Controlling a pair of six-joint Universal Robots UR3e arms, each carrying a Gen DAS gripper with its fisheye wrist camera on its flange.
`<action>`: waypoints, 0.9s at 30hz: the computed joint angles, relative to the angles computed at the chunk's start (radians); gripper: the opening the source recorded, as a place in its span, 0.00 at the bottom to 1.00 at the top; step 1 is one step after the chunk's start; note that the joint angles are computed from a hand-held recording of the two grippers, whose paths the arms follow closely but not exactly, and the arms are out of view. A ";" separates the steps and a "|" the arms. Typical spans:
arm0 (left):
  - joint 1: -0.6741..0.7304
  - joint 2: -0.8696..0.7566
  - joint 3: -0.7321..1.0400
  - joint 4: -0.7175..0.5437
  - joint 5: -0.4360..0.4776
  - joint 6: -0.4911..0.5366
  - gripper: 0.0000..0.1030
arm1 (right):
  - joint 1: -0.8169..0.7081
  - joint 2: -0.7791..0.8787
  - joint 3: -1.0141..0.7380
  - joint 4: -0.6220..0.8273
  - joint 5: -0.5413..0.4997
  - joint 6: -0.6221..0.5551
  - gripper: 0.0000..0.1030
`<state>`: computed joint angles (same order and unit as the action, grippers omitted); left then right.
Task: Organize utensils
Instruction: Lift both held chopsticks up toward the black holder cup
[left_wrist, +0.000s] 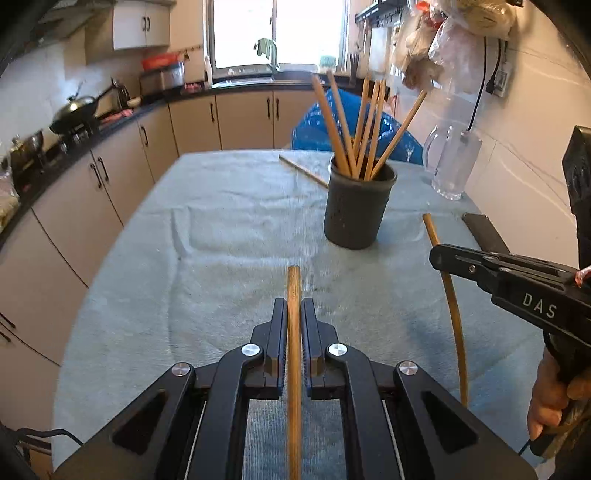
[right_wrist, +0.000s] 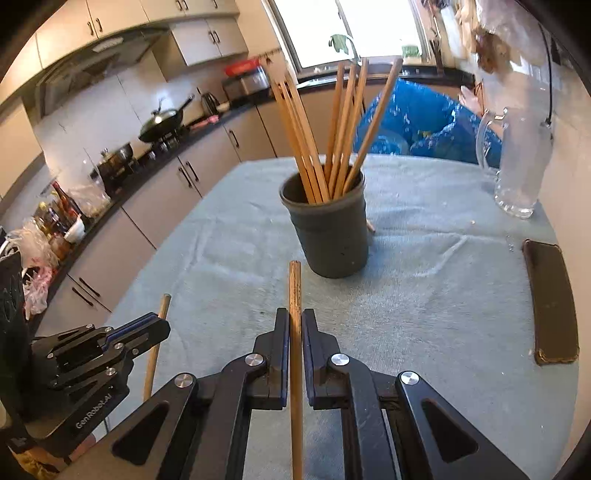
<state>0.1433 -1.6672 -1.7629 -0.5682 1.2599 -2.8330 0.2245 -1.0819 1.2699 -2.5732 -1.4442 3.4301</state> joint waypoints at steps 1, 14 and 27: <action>-0.001 0.014 -0.010 0.010 0.006 -0.001 0.06 | 0.006 -0.028 0.039 -0.022 -0.008 0.005 0.07; 0.047 0.202 -0.146 0.062 -0.008 0.018 0.06 | 0.029 -0.202 0.240 -0.176 -0.073 0.053 0.07; 0.020 0.148 -0.108 0.134 0.025 -0.014 0.06 | 0.016 -0.243 0.247 -0.227 -0.111 0.079 0.07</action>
